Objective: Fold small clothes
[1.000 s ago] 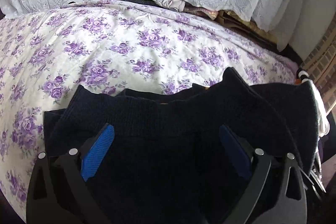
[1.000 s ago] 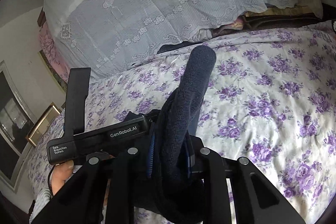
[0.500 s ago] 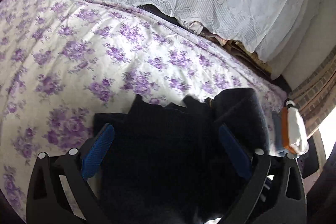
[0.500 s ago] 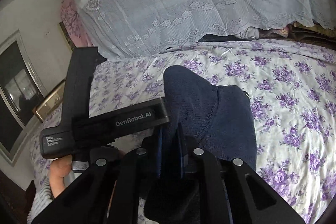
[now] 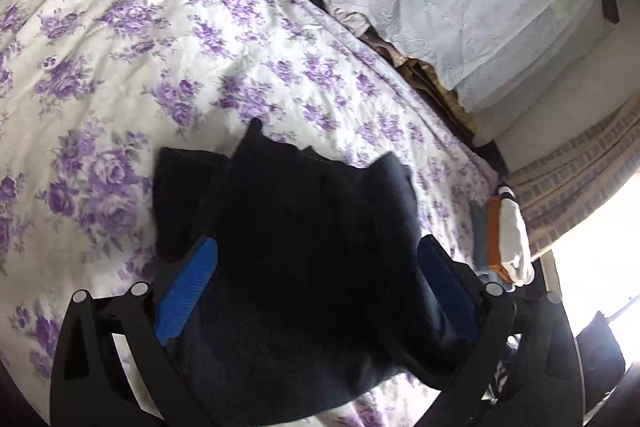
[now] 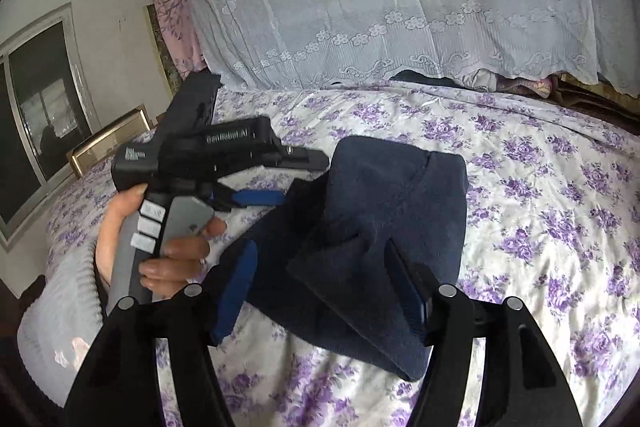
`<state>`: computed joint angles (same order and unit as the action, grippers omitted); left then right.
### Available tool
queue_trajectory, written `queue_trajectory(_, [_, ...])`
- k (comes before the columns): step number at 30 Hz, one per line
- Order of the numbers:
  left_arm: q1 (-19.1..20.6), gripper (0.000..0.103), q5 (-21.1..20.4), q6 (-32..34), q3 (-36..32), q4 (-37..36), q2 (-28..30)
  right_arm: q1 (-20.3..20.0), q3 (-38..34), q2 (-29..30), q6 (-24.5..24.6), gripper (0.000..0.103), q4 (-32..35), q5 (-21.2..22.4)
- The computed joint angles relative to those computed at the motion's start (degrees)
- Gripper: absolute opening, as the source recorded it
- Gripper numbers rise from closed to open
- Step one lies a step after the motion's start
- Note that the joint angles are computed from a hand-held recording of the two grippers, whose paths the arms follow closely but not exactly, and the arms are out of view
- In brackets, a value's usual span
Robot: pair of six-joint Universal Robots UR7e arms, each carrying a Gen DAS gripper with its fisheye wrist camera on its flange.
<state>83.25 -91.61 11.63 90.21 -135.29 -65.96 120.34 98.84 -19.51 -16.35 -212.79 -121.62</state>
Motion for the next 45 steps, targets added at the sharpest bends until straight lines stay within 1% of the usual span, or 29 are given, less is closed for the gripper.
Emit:
queue_trajectory(1, [-0.16,0.098,-0.64,0.13,0.23,0.41,-0.25,0.15,0.27,0.11,-0.43,0.07,1.08,-0.89])
queue_trajectory(3, [-0.8,0.098,-0.34,0.58,0.8,1.04,-0.45,0.92,-1.11,2.14,-3.85,0.071,0.61,-5.03])
queue_trajectory(4, [-1.2,0.098,0.52,0.85,1.04,1.46,-0.39,1.6,-3.31,4.4,-7.76,0.071,-1.31,-9.0])
queue_trajectory(5, [-1.4,0.098,1.42,1.05,1.08,2.06,-0.26,1.9,-5.17,6.15,-10.85,0.071,-2.98,-11.42])
queue_trajectory(7, [-1.68,0.098,2.57,0.69,0.88,3.9,0.41,1.89,-8.07,8.43,-15.04,0.071,-4.45,-13.96])
queue_trajectory(8, [-1.59,0.098,2.42,0.44,0.51,5.01,0.81,1.82,-9.12,9.26,-16.71,0.067,-5.18,-14.65])
queue_trajectory(9, [-1.41,0.098,1.4,-0.08,-0.2,6.69,1.38,1.78,-10.24,10.19,-18.73,0.059,-6.52,-15.25])
queue_trajectory(10, [-1.3,0.098,0.67,-0.41,-0.74,7.56,1.93,1.65,-11.03,10.77,-20.13,0.036,-6.99,-15.57])
queue_trajectory(11, [-1.44,0.098,0.43,-0.43,-1.08,8.23,2.31,1.48,-10.99,10.71,-20.02,0.025,-6.82,-15.29])
queue_trajectory(13, [-2.12,0.098,1.39,0.52,-1.1,7.99,2.83,1.05,-10.2,10.06,-18.44,0.021,-6.69,-13.42])
queue_trajectory(14, [-2.43,0.096,1.58,1.22,-1.26,8.02,3.2,1.07,-10.15,10.09,-18.33,0.02,-7.14,-13.22])
queue_trajectory(15, [-2.49,0.078,1.14,1.68,-1.44,7.93,3.54,1.12,-10.24,10.15,-18.29,0.02,-7.4,-13.21])
queue_trajectory(17, [-1.85,0.045,-1.68,1.94,-3.44,10.75,4.77,1.21,-10.39,9.93,-17.69,0.017,-6.66,-12.95])
queue_trajectory(19, [-1.27,0.037,-3.65,1.64,-4.14,10.7,4.83,1.44,-11.11,9.93,-17.49,0.016,-6.44,-12.7])
queue_trajectory(20, [-1.28,0.031,-3.79,2.33,-4.04,10.16,4.35,1.52,-11.29,9.78,-17.11,0.016,-6.06,-12.22])
queue_trajectory(21, [-1.28,0.027,-3.8,2.77,-3.95,9.63,3.78,1.74,-11.7,9.69,-16.85,0.016,-5.67,-11.55])
queue_trajectory(23, [-1.15,0.025,-4.1,2.85,-4.27,9.16,2.63,2.31,-13.11,10.09,-17.48,0.015,-5.32,-10.7])
queue_trajectory(24, [-1.16,0.025,-3.68,2.99,-4.53,9.12,2.05,2.53,-13.86,10.38,-17.73,0.015,-4.92,-10.37])
queue_trajectory(27, [-1.27,0.025,-0.36,3.44,-4.64,8.62,1.2,3.33,-16.32,11.54,-17.25,0.015,-2.68,-9.39])
queue_trajectory(30, [-0.16,0.025,2.88,2.45,-5.3,9.37,1.25,3.43,-18.83,13.13,-16.42,0.015,1.14,-8.81])
queue_trajectory(33, [1.47,0.025,4.65,1.45,-5.84,9.97,1.84,3.14,-20.66,15.13,-15.28,0.016,5.32,-8.53])
queue_trajectory(35, [2.12,0.025,6.33,1.33,-5.68,9.03,2.09,2.89,-22.09,16.48,-14.74,0.016,7.85,-8.76])
queue_trajectory(38, [3.5,0.025,6.07,1.48,-6.33,8.79,2.69,2.92,-24.7,18.46,-14.76,0.016,11.48,-10.16])
queue_trajectory(40, [3.69,0.025,6.08,1.85,-6.48,8.5,2.87,2.98,-25.54,18.74,-14.49,0.016,12.97,-11.03])
queue_trajectory(42, [3.36,0.025,6.96,2.68,-5.21,6.72,2.28,2.75,-24.79,18.04,-13.66,0.019,14.08,-10.52])
queue_trajectory(43, [2.95,0.025,7.73,3.04,-3.94,5.1,1.56,2.5,-23.49,17.07,-12.82,0.026,14.8,-9.45])
queue_trajectory(44, [2.48,0.025,8.57,3.56,-2.52,3.33,0.64,2.33,-22.25,16.02,-11.93,0.04,16.16,-8.35])
queue_trajectory(45, [2.14,0.025,9.16,4.09,-1.42,1.94,-0.12,2.23,-20.86,14.96,-11.54,0.045,16.95,-7.19])
